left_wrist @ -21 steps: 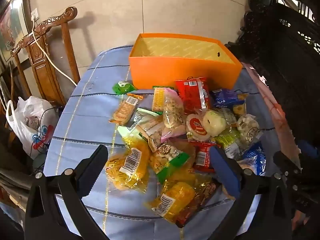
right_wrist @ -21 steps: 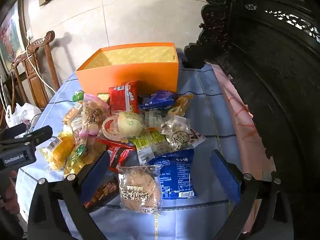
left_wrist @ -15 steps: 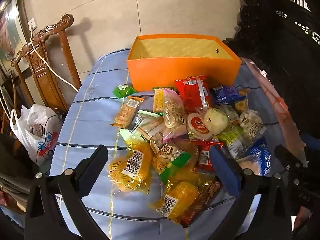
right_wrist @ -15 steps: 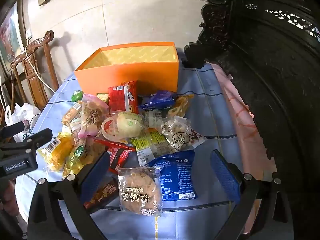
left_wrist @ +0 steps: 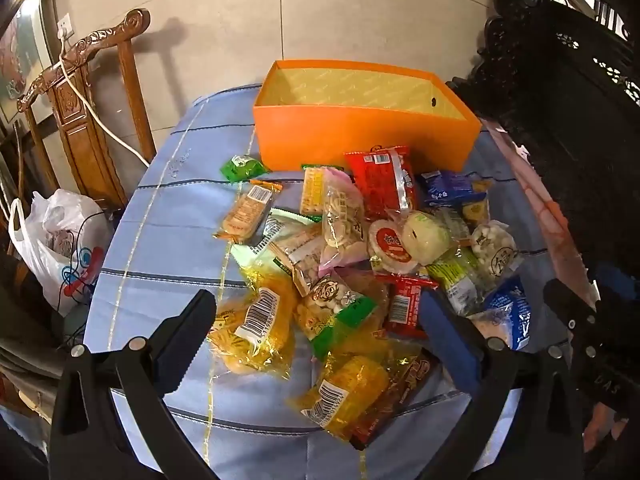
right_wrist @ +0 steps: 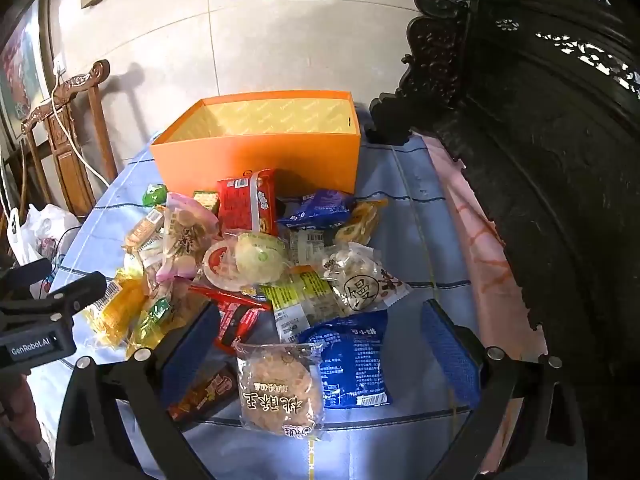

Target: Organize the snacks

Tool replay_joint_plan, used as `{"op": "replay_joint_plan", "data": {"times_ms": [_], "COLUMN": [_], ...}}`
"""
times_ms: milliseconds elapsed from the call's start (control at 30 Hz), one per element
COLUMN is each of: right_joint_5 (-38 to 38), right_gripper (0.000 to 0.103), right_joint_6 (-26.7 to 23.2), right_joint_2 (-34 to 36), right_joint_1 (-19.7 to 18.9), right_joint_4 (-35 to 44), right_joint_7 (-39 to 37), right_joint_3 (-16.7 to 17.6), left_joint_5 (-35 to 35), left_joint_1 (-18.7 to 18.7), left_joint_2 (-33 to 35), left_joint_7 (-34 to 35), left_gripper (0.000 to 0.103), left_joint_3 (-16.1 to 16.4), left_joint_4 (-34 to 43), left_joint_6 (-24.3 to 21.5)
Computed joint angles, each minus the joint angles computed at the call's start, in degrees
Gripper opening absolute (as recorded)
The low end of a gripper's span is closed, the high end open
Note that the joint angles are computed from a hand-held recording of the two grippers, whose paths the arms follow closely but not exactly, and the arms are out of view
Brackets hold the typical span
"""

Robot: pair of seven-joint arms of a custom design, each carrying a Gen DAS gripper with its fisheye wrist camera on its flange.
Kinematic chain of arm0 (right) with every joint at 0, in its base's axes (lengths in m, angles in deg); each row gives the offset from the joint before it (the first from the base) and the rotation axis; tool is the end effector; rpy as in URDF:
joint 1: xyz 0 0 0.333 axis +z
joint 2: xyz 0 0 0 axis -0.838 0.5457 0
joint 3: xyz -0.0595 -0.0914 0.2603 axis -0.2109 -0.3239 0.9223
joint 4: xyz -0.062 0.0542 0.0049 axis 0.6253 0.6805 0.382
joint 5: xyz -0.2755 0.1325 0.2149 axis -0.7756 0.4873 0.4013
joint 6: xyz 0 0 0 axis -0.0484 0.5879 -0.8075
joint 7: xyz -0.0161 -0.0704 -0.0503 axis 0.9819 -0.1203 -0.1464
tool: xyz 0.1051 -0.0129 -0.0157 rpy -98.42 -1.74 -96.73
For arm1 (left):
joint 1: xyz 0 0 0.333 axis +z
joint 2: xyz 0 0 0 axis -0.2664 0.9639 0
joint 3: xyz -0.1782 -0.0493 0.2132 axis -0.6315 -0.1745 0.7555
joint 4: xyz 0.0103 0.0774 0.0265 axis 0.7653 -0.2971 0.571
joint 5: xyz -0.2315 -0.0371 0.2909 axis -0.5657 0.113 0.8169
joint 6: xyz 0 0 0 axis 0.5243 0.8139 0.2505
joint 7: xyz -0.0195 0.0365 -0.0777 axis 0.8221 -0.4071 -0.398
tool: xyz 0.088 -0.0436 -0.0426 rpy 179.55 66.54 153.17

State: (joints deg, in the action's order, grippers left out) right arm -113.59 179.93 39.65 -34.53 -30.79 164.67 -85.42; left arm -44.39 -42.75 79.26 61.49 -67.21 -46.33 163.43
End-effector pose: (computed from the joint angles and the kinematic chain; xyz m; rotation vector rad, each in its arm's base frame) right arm 0.6198 0.2213 0.4580 -1.8375 1.8067 -0.7116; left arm 0.6369 -0.3805 0.4596 -1.8718 1.8733 -0.6066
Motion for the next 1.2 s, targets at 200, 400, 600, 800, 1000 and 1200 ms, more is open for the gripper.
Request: {"op": "replay_joint_plan", "data": {"times_ms": [200, 400, 600, 800, 1000, 1200], "right_joint_5": [3.04, 3.4, 4.59, 3.86, 3.04, 4.39], "right_gripper": [0.1, 0.1, 0.1, 0.1, 0.1, 0.1], "right_joint_6": [-1.69, -1.43, -2.29, -2.7, -4.17, -3.5], "right_joint_2": [0.7, 0.54, 0.98, 1.09, 1.48, 1.55], "right_joint_1": [-0.44, -0.53, -0.79, 0.09, 0.19, -0.36], "right_joint_4": [0.95, 0.88, 1.64, 1.93, 2.39, 1.93], "right_joint_7": [-0.57, -0.13, -1.6, -1.7, 0.16, -0.59], "right_joint_3": [0.37, 0.23, 0.73, 0.28, 0.02, 0.39], "left_joint_5": [-0.92, 0.17, 0.79, 1.57, 2.28, -1.5], "left_joint_1": [0.92, 0.07, 0.05, -0.17, 0.02, 2.29], "left_joint_2": [-1.03, -0.56, -0.78, -0.77, -1.58, -2.08], "left_joint_7": [-0.02, -0.57, -1.47, -2.08, -3.24, -3.43], "left_gripper": [0.099, 0.099, 0.099, 0.099, 0.099, 0.099], "left_joint_3": [-0.66, 0.11, 0.31, 0.55, 0.51, -1.02], "left_joint_4": [-2.16, -1.14, -1.41, -1.5, -3.0, -4.47], "left_joint_6": [2.86, 2.02, 1.57, 0.86, 1.76, 3.44]}}
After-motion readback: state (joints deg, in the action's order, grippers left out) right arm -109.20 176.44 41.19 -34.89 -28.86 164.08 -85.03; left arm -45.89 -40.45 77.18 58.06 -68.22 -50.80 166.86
